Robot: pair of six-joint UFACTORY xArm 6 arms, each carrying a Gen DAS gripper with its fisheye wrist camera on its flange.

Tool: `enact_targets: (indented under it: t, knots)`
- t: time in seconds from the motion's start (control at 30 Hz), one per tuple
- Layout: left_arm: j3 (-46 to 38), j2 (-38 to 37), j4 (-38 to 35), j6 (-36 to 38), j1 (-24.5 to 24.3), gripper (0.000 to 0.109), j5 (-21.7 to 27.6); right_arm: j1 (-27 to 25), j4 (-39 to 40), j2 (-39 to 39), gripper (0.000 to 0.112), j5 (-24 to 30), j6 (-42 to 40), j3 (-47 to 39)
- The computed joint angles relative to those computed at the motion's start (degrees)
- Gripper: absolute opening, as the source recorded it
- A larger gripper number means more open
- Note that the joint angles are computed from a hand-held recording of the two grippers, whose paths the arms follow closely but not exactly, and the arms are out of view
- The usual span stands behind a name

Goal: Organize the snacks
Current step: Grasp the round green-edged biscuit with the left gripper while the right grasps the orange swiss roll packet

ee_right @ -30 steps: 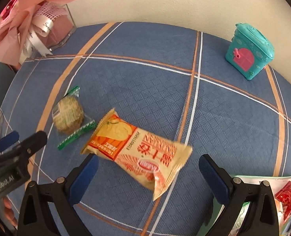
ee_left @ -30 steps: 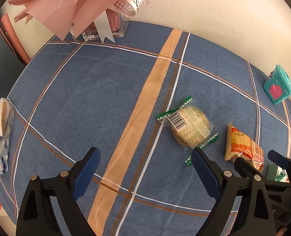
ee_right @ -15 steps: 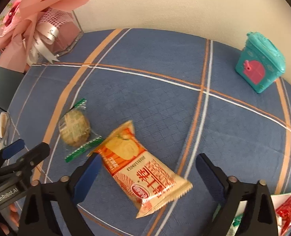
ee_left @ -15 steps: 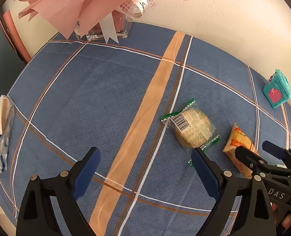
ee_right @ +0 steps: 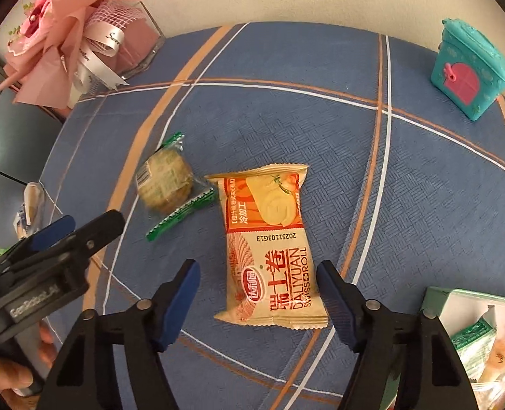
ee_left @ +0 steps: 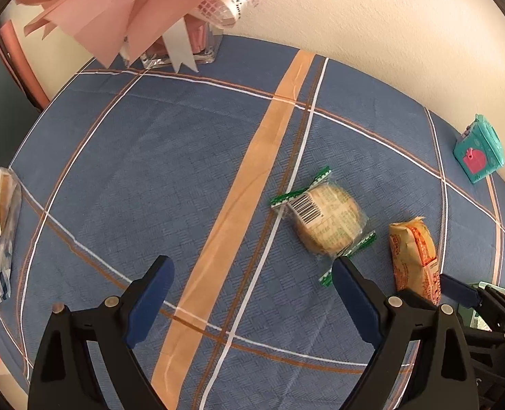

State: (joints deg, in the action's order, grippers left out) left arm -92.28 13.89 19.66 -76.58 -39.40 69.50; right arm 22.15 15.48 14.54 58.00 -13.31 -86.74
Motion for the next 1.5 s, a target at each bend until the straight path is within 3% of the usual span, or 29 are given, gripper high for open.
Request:
enact_targets:
  t: [0.33, 0.63, 0.9, 1.13, 1.3, 1.5]
  knots:
    - [-6.3, 4.3, -3.2, 4.1, 2.0, 0.094, -0.6, 2.0, -8.3, 2.2, 0.071, -4.7, 6.4, -1.6]
    - [-14.1, 10.5, -5.6, 6.8, 3.1, 0.094, 1.1, 0.3, -12.0, 2.1, 0.067, -7.2, 10.4, -0.7]
    - [-23.7, 17.5, -5.7, 7.4, 3.9, 0.094, 3.8, -2.0, -11.9, 1.6, 0.067, -6.6, 9.4, -0.6]
    - [-35.9, 26.1, -6.6, 9.2, 4.2, 0.094, 9.8, -2.2, -11.9, 1.7, 0.067, -6.6, 8.8, -0.3]
    - [-34.3, 25.8, -6.8, 9.7, 4.1, 0.094, 10.4, -2.2, -11.7, 0.9, 0.067, -7.0, 8.3, 1.0]
    - [-22.4, 18.7, -6.5, 9.0, 3.9, 0.094, 5.5, -2.0, -11.6, -0.5, 0.067, -7.2, 8.4, 2.7]
